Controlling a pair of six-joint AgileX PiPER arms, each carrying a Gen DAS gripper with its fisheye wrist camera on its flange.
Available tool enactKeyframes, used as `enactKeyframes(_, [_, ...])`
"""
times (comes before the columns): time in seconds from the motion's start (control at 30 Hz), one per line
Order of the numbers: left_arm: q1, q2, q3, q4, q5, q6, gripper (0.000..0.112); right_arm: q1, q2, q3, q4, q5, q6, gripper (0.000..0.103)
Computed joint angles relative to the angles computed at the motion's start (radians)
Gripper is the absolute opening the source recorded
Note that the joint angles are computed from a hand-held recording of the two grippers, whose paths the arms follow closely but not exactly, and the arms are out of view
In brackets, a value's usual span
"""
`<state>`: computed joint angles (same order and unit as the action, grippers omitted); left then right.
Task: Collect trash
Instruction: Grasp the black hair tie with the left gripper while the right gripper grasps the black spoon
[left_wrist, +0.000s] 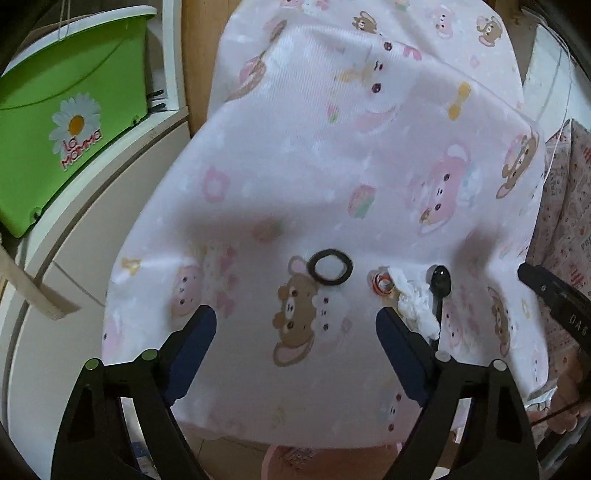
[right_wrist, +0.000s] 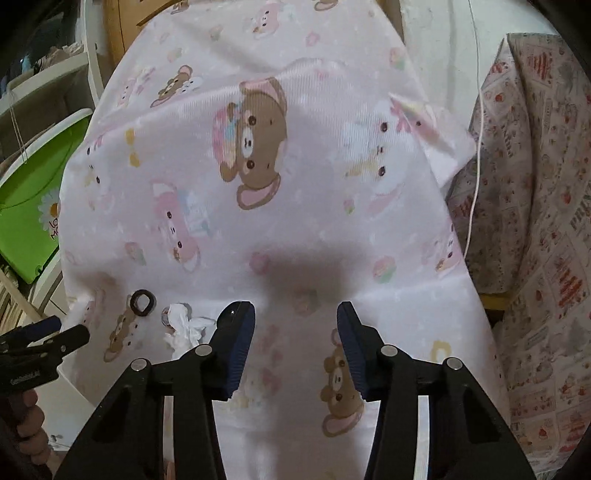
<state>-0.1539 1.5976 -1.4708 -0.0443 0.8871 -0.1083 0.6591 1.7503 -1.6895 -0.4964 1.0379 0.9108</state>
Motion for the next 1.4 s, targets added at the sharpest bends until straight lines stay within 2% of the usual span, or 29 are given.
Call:
enactKeyframes(0.23, [0.027, 0.085, -0.1, -0.11, 0.067, 0.065, 0.087, 0.009, 0.043, -0.055, 0.056, 0.007, -0.094, 0.05])
enactKeyframes(0.3, [0.024, 0.118, -0.144, -0.115, 0.092, 0.057, 0.083, -0.006, 0.053, -0.065, 0.11, 0.001, -0.122, 0.036])
enactKeyframes(0.4, [0.014, 0.147, -0.196, -0.106, 0.114, 0.031, 0.074, -0.02, 0.065, -0.07, 0.167, -0.006, -0.134, 0.035])
enactKeyframes(0.47, [0.021, 0.183, -0.257, -0.137, 0.164, 0.03, 0.066, -0.022, 0.07, -0.073, 0.183, -0.012, -0.137, 0.035])
enactKeyframes(0.53, [0.034, 0.215, -0.305, -0.186, 0.201, 0.041, 0.066, -0.011, 0.079, -0.085, 0.159, -0.002, -0.126, 0.035])
enactKeyframes(0.63, [0.021, 0.262, -0.373, -0.128, 0.245, 0.004, 0.065, 0.006, 0.092, -0.098, 0.108, 0.019, -0.102, 0.035])
enactKeyframes(0.7, [0.021, 0.298, -0.41, -0.107, 0.268, -0.005, 0.06, 0.005, 0.092, -0.095, 0.104, 0.026, -0.1, 0.035])
enactKeyframes(0.8, [0.047, 0.341, -0.443, -0.157, 0.296, 0.007, 0.045, -0.002, 0.102, -0.099, 0.121, 0.029, -0.112, 0.035])
enactKeyframes(0.87, [0.051, 0.348, -0.438, -0.144, 0.282, -0.022, 0.026, -0.002, 0.107, -0.102, 0.13, 0.03, -0.127, 0.035])
enactKeyframes(0.93, [0.059, 0.352, -0.431, -0.154, 0.267, -0.037, 0.013, 0.0, 0.111, -0.101, 0.128, 0.027, -0.134, 0.035])
enactKeyframes(1.0, [0.07, 0.362, -0.436, -0.183, 0.265, -0.034, 0.012, 0.006, 0.118, -0.109, 0.125, 0.032, -0.138, 0.035])
enactKeyframes(1.27, [0.047, 0.401, -0.455, -0.135, 0.266, -0.064, 0.012, 0.011, 0.131, -0.128, 0.109, 0.039, -0.135, 0.035])
enactKeyframes(1.4, [-0.005, 0.427, -0.484, -0.062, 0.272, -0.105, 0.013, -0.003, 0.12, -0.117, 0.118, 0.044, -0.139, 0.035])
